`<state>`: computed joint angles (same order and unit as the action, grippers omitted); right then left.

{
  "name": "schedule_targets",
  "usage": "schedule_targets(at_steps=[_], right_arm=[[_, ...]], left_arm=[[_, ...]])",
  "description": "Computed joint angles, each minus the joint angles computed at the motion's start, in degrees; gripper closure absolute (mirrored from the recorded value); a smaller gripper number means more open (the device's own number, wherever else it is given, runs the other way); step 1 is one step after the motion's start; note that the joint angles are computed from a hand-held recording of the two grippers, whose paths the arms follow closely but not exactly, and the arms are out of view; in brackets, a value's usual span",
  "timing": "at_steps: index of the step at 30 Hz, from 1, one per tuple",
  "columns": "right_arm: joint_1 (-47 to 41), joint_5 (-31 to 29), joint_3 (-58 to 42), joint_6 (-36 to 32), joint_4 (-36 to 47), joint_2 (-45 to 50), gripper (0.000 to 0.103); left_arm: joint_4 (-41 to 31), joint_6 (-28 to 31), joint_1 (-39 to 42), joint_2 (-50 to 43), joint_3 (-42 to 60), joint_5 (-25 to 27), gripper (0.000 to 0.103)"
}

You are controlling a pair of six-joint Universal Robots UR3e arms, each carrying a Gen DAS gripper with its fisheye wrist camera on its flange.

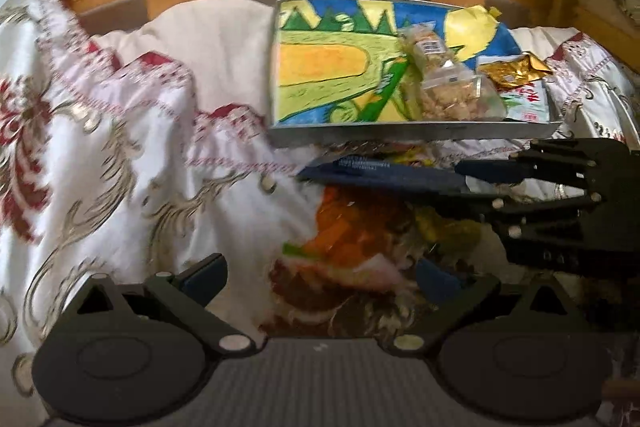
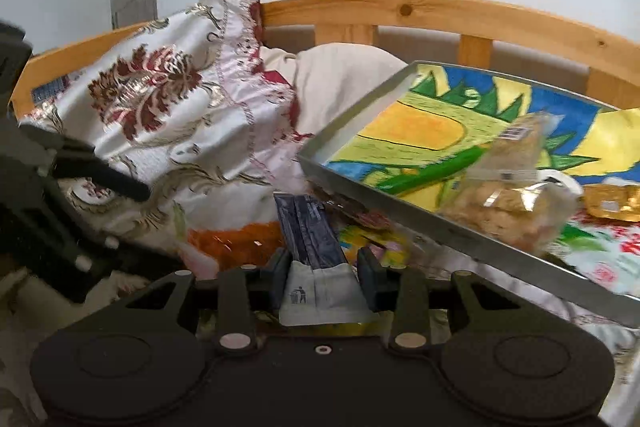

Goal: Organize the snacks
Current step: 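Grasp the blue-and-white packet with the right tool while the left tool closes on the orange bag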

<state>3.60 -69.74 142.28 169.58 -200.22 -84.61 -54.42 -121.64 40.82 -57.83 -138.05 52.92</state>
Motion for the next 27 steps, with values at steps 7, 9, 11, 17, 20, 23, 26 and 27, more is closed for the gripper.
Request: schedule_targets(at_steps=[7,9,11,17,20,23,26,27], right_arm=[[-2.54,-0.39,2.64,-5.89,5.69,-6.22,0.064],[-3.36,-0.47,2.97,-7.08,7.73,-7.49,0.064],[-4.30,-0.51,3.41,-7.23,8.54,-7.80,0.062],[-5.09,0.12,4.47,-6.06,5.41,-5.73,0.055],[-5.50,1.17,4.68,-5.45,3.98,-4.56,0.048],[-5.17,1.32,4.39,-5.25,1.45,-2.27,0.045],[-4.57,0.88,3.31,-4.98,0.24,-0.14,0.045],[-4.46,0.79,3.05,-4.95,-0.09,0.44,0.045]], left_arm=[[17.49,-0.77,-11.76,-10.71,0.07,7.40,0.001],[24.72,-0.28,-14.29,-13.20,-1.57,9.62,0.000],[29.17,-0.04,-16.05,-15.55,-2.14,11.07,0.000],[30.75,-2.93,-19.23,-22.29,1.77,14.55,0.001],[28.33,-2.55,-18.80,-23.39,3.58,14.27,0.001],[25.09,-2.53,-20.00,-25.20,6.70,15.77,0.005],[21.90,-0.74,-20.39,-25.60,8.76,15.17,0.016],[21.31,-0.58,-20.71,-25.63,9.21,15.29,0.022]])
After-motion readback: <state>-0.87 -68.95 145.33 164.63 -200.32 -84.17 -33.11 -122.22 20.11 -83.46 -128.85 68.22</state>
